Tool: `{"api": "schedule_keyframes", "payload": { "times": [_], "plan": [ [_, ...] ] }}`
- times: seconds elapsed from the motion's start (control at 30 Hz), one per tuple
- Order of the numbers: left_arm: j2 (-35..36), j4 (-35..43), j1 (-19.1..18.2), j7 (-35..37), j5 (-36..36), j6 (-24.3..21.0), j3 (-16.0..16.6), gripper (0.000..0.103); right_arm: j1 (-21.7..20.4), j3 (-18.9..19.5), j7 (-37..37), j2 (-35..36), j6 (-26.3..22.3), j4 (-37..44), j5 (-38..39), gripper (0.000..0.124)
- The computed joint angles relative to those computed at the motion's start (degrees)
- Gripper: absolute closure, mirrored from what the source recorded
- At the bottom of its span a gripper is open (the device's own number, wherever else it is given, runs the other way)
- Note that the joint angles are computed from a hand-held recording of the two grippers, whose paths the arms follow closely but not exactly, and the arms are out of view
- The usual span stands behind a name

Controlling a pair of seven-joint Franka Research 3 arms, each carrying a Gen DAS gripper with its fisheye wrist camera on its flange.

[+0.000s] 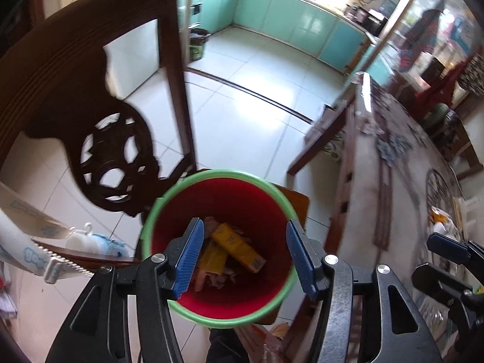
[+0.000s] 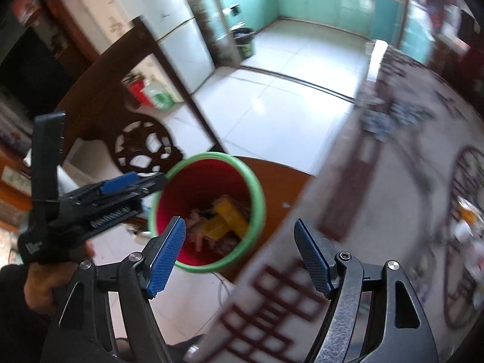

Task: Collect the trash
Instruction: 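Move both open tools back over the table toward the remaining trash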

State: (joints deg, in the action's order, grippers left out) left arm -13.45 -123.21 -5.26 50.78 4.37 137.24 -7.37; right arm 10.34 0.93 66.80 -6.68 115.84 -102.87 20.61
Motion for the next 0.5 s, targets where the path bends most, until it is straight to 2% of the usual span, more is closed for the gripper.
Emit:
{"api": "schedule_keyframes", "payload": {
  "times": [0.23,0.4,0.5],
  "plan": [
    [5.4,7.7,-3.4,1.4,0.2,-0.1,-3.0,0.048,-7.0,-4.3,1.2,-3.8,2.4,-2.6,-9.2,0.048],
    [10.0,14.5,-6.6,-1.9,1.5,-1.0,-5.7,0.047,-14.9,-9.2,0.3,0.9,2.7,3.3,-15.1,0.045],
    [13.8,19.7,-8.9,-3.7,0.7,-2.1,-7.0,0.048,-18.7,-11.2,-4.6,6.2,2.0,8.4,-18.0,0.041]
  ]
}}
